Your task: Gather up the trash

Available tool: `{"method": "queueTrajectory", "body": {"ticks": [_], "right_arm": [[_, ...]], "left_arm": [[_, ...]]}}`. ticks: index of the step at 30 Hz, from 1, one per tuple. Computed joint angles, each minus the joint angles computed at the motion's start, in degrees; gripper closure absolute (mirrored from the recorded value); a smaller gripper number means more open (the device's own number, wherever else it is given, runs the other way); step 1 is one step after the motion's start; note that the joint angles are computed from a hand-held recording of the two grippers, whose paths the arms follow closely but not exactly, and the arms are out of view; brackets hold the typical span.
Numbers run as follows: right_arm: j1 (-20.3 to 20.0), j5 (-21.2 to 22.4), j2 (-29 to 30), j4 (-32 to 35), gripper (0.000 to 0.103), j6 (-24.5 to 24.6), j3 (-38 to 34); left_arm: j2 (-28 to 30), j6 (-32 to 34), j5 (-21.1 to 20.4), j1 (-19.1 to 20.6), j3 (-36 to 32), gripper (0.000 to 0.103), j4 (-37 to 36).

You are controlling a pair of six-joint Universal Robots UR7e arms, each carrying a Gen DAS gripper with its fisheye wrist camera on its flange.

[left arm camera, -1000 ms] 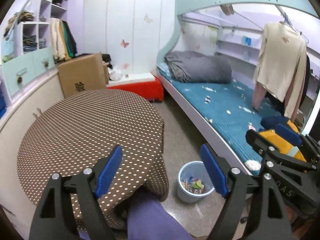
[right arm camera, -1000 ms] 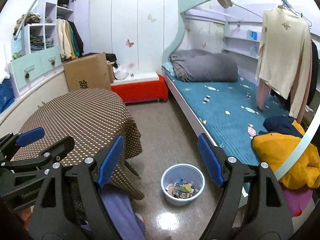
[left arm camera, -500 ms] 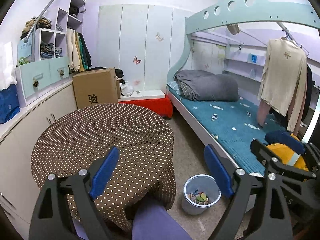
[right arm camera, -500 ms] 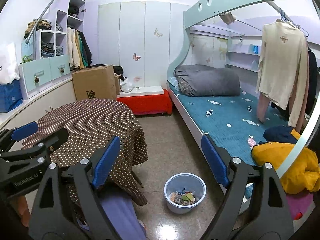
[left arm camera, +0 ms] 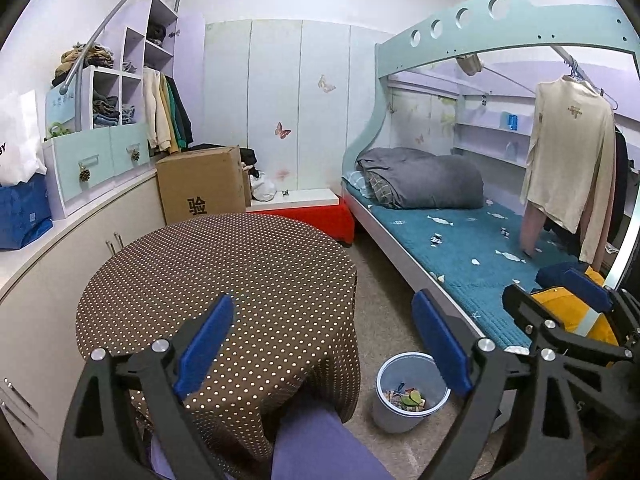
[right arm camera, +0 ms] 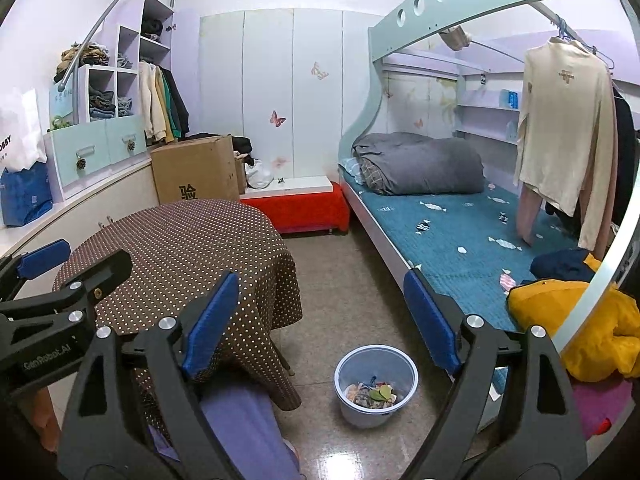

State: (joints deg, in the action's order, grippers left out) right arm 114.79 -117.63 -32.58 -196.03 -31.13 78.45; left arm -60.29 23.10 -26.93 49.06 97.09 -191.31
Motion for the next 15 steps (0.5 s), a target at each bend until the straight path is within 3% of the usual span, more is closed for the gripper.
{"method": "queueTrajectory", "body": {"ticks": [15], "right_arm": [[0.0,-0.6,0.2,0.2,0.02,0.2,-0.2]], "left_arm": [[-0.1,-0.7,0.1,0.2,0.0,0.013,1.0]]}}
